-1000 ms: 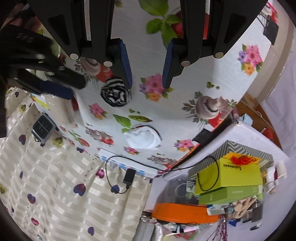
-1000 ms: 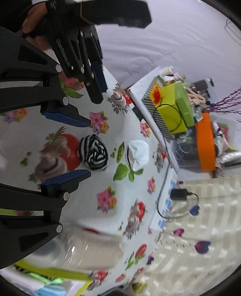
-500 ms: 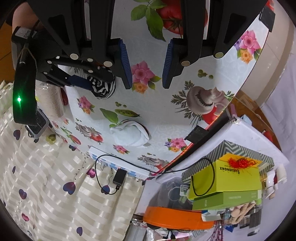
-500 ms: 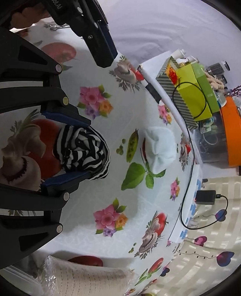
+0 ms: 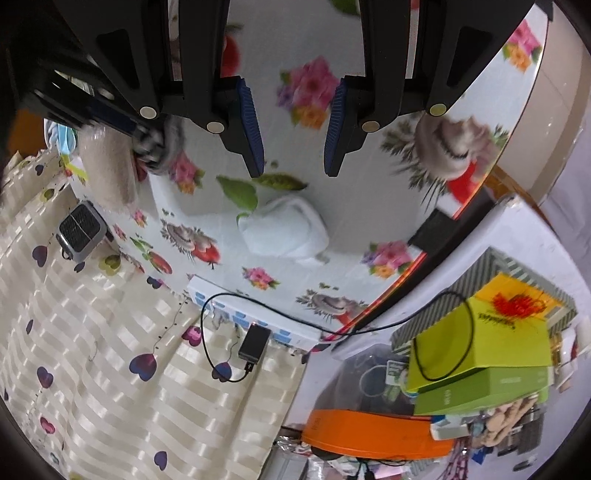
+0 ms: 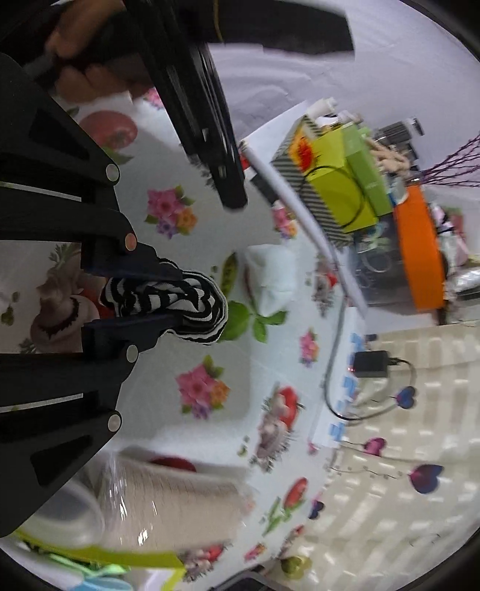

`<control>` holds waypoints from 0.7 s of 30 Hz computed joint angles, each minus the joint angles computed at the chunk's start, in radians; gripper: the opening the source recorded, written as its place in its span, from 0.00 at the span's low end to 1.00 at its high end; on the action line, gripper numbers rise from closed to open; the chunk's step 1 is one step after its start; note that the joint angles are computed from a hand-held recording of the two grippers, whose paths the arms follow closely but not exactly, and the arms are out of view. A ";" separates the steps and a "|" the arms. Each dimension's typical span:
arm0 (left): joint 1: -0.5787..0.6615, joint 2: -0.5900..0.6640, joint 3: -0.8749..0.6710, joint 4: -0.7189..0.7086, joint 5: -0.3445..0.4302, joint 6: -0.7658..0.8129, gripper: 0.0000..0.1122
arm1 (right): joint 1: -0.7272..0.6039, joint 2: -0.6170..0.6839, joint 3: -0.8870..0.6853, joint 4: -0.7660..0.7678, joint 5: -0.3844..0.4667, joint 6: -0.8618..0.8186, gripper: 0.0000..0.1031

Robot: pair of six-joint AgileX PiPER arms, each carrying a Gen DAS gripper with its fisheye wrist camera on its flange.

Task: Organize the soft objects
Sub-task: 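Grasp the white cloth bundle with the left gripper while the right gripper holds the striped sock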

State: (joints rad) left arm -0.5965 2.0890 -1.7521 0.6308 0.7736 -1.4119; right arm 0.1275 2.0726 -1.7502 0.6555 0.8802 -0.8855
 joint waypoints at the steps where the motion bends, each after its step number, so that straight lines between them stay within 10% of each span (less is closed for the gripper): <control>1: 0.006 0.015 -0.025 -0.009 0.002 0.015 0.29 | -0.009 -0.014 0.006 0.012 0.003 -0.011 0.16; 15: 0.114 0.235 -0.397 -0.151 0.055 0.132 0.39 | -0.081 -0.065 -0.007 0.086 0.044 -0.072 0.16; 21: 0.150 0.408 -0.688 -0.263 0.207 0.224 0.41 | -0.092 -0.060 -0.014 0.099 0.049 -0.084 0.17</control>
State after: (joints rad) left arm -0.4466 2.4970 -2.4403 0.3679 0.9804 -1.1876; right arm 0.0353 2.0123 -1.7645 0.7549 0.9291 -0.9695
